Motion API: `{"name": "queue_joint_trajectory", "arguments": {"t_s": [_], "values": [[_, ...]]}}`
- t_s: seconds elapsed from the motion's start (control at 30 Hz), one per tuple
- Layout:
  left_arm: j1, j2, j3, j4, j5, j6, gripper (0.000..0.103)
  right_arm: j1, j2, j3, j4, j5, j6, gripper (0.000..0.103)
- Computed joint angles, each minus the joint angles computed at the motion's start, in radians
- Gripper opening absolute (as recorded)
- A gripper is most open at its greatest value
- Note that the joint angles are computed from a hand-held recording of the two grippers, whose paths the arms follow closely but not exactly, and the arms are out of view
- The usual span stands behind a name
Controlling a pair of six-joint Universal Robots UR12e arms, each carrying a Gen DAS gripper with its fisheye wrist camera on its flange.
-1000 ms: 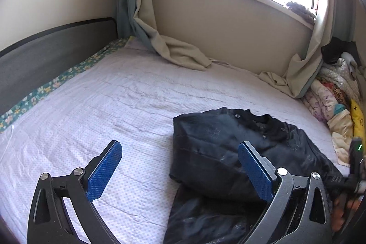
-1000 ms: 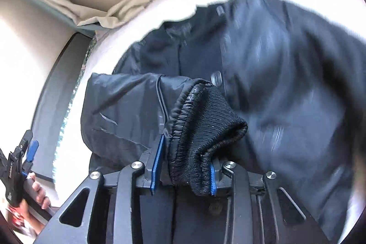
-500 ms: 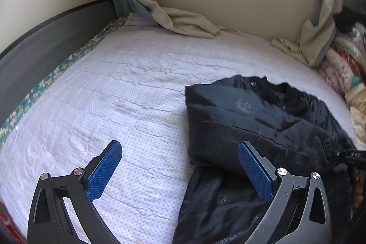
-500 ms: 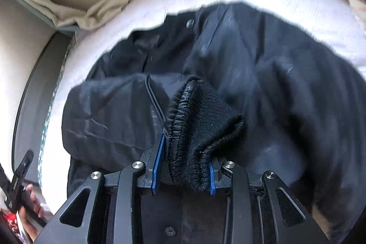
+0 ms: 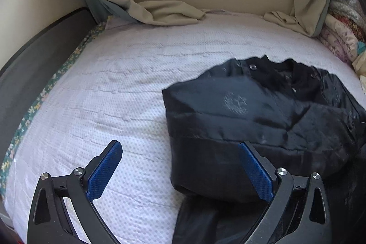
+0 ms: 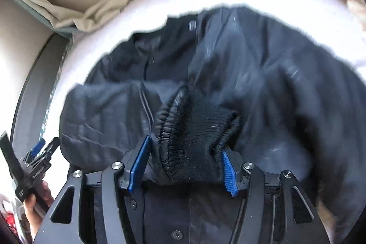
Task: Fold large clothes
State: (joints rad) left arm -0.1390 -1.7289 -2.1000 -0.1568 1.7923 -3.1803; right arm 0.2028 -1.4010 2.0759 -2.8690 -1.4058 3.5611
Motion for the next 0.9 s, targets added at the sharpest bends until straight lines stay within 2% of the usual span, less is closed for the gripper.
{"name": "queue_joint_trajectory", "arguments": {"t_s": [0.1, 0.13, 0.17, 0.23, 0.27, 0.37, 0.4, 0.47, 0.57, 0.63, 0.73, 0.9], "values": [[0.015, 0.0, 0.001, 0.0, -0.041, -0.016, 0.097, 0.038, -0.001, -0.001, -0.085, -0.105, -0.054, 0.056], [0.017, -0.001, 0.003, -0.009, -0.053, -0.015, 0.092, 0.051, 0.005, -0.005, -0.096, -0.122, -0.074, 0.049], [0.016, -0.006, 0.007, -0.025, -0.058, -0.005, 0.089, 0.061, 0.008, -0.011, -0.09, -0.137, -0.087, 0.035], [0.003, -0.019, 0.012, -0.04, -0.037, 0.015, 0.089, 0.095, 0.017, -0.027, -0.073, -0.22, -0.124, 0.02], [-0.003, -0.028, 0.016, -0.052, -0.02, 0.022, 0.089, 0.099, 0.019, -0.026, -0.088, -0.225, -0.133, 0.019], [-0.008, -0.048, 0.024, -0.08, 0.007, 0.027, 0.09, 0.08, 0.029, -0.024, -0.066, -0.136, -0.14, 0.016], [-0.007, -0.054, 0.026, -0.089, 0.007, 0.026, 0.09, 0.078, 0.037, -0.026, -0.05, -0.132, -0.135, 0.016], [-0.005, -0.063, 0.026, -0.099, 0.003, 0.023, 0.09, 0.081, 0.06, -0.037, -0.001, -0.168, -0.137, 0.015], [-0.005, -0.07, 0.023, -0.099, -0.005, 0.026, 0.09, 0.07, 0.088, -0.043, 0.046, -0.164, -0.124, 0.015], [-0.001, -0.073, 0.022, -0.101, -0.016, 0.026, 0.091, 0.064, 0.1, -0.035, 0.022, -0.154, -0.133, 0.015], [0.009, -0.079, 0.02, -0.1, -0.04, 0.019, 0.092, 0.073, 0.107, -0.036, 0.018, -0.179, -0.165, 0.015], [0.026, -0.087, 0.013, -0.094, -0.083, -0.001, 0.093, 0.087, 0.117, -0.028, -0.014, -0.216, -0.167, 0.015]]}}
